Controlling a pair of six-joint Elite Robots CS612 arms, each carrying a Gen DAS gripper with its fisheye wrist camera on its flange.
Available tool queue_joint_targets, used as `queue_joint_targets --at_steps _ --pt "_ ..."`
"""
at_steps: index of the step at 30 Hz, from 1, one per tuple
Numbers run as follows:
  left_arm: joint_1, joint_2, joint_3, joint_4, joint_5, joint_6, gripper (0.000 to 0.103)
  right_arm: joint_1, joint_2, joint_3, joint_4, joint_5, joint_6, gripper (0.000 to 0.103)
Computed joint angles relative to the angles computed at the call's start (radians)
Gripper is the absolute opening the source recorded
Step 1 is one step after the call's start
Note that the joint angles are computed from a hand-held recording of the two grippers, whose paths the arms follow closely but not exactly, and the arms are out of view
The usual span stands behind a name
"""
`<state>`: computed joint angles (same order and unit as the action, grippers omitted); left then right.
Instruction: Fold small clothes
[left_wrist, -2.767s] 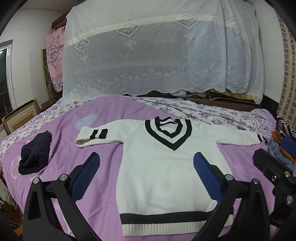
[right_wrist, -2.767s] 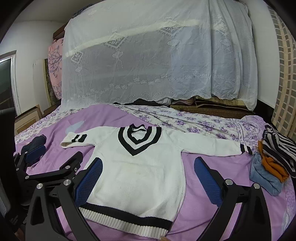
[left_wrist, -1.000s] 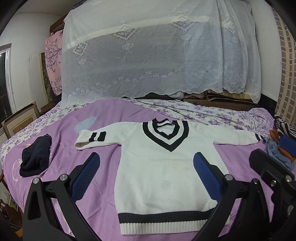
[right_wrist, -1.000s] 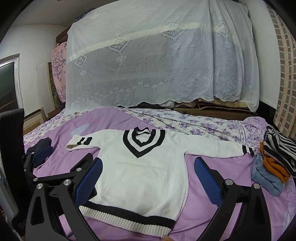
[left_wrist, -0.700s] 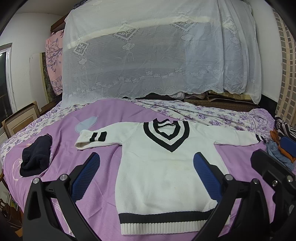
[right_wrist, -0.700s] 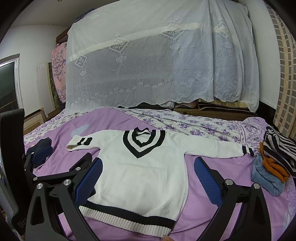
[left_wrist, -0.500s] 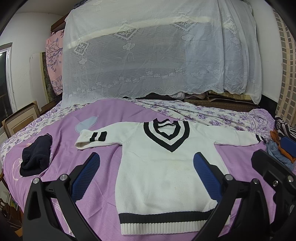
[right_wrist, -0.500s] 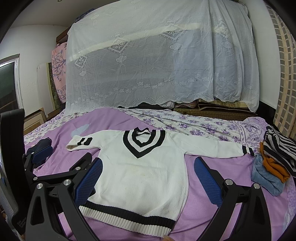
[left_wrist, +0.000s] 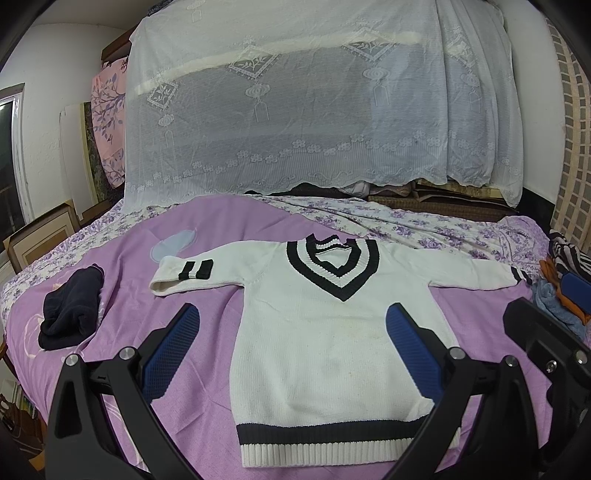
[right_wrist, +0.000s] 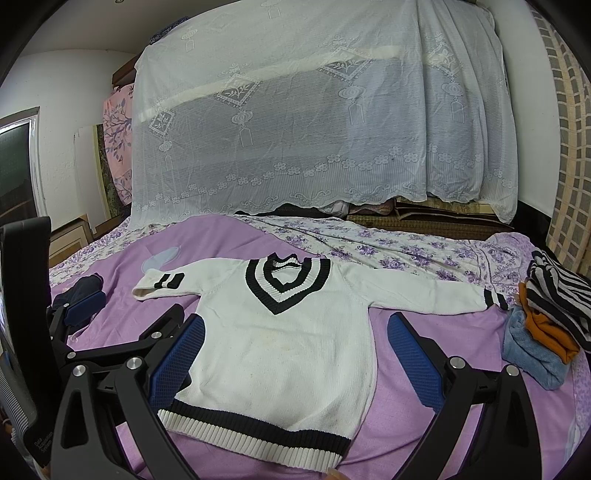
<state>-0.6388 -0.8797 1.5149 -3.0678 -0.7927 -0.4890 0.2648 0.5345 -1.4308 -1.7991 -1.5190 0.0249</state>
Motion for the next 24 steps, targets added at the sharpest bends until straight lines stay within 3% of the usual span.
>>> queue_joint_targets --at_steps 6,10,13,16,18,20,24 --pt "0.017 0.013 -0.01 0.021 -0.034 -0.028 0.099 -0.009 0.021 0.003 -0.089 0.016 -0.021 0.1" --pt "0.055 0.041 -0.042 0.084 -0.121 -0.098 0.099 -0.038 0.019 0.048 -0.098 0.031 0.005 0.1" --pt "0.087 0.075 -0.094 0.177 -0.182 -0.135 0.099 -0.101 0.006 0.099 -0.017 0.211 0.14 0.1" --pt "0.119 0.115 -0.167 0.297 -0.218 -0.162 0.099 -0.174 0.011 0.159 -0.076 0.381 0.4 0.1" --pt "0.137 0.146 -0.229 0.382 -0.234 -0.163 0.099 -0.211 0.009 0.199 -0.121 0.423 0.573 0.099" --pt "0.151 0.172 -0.286 0.443 -0.246 -0.152 0.099 -0.234 -0.012 0.247 -0.13 0.401 0.643 0.094" --pt "0.177 0.23 -0.423 0.556 -0.252 -0.149 0.099 -0.243 -0.068 0.341 -0.132 0.25 0.635 0.08"
